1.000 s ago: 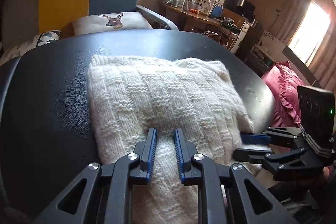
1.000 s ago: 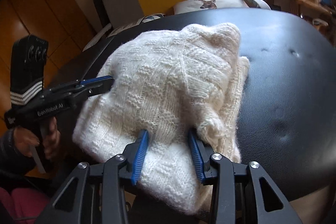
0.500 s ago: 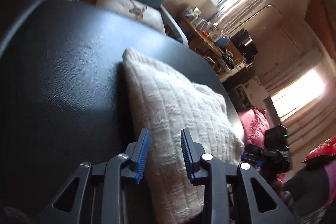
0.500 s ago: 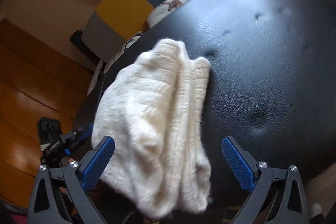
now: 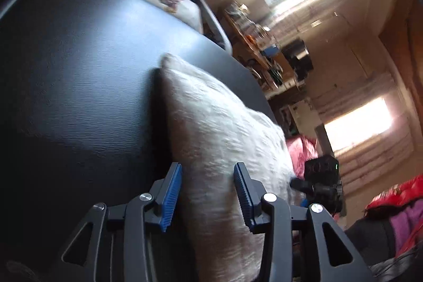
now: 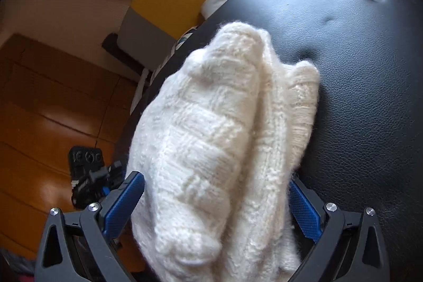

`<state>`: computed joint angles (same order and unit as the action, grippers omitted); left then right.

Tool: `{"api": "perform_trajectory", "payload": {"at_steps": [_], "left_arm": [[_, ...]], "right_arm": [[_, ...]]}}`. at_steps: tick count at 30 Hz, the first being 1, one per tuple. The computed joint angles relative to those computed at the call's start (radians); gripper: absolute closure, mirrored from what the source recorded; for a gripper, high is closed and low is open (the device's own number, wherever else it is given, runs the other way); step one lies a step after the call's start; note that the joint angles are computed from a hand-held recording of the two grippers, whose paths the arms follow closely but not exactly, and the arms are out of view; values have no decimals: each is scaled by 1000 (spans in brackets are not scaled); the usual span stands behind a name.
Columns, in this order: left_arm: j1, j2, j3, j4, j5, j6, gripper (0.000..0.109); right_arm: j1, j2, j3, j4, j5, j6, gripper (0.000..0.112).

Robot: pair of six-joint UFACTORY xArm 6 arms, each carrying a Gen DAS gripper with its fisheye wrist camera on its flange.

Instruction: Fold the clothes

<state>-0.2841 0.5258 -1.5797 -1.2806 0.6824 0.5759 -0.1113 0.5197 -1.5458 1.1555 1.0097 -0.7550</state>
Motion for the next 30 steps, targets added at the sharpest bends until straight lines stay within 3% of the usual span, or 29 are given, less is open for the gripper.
{"api": "perform_trajectory", "payload": {"at_steps": [6,8,11,13,14,15,18,20,25,30], "left_arm": [[20,82,-83,-79,139,27,57],[21,122,-134,-57,178,-4,47],[17,166,-205,-1,219,-17,42],[12,189,-246,44,228,-45,42],[10,200,-266,68,234,-59,44],[2,195,-264,85,215,-45,52],[-40,151,-217,128,113,22,65],[-71,116,-184,164,32,47,68],[-116,104,-209,127,-49,108,71],[-143,220,-442,189,20,82,72]], "right_arm": [[11,-20,21,-24,-7,-28,9],[9,-8,-1,-37,16,3,9],[9,9,-21,-64,24,25,9],[24,-8,1,-80,-23,30,19],[29,-18,19,-82,-49,35,39],[29,-27,38,-76,-67,38,51],[35,-67,108,-26,-127,22,60],[48,-92,144,-14,-174,9,63],[64,-143,191,-3,-246,-28,73],[31,-184,219,27,-282,-58,76]]}}
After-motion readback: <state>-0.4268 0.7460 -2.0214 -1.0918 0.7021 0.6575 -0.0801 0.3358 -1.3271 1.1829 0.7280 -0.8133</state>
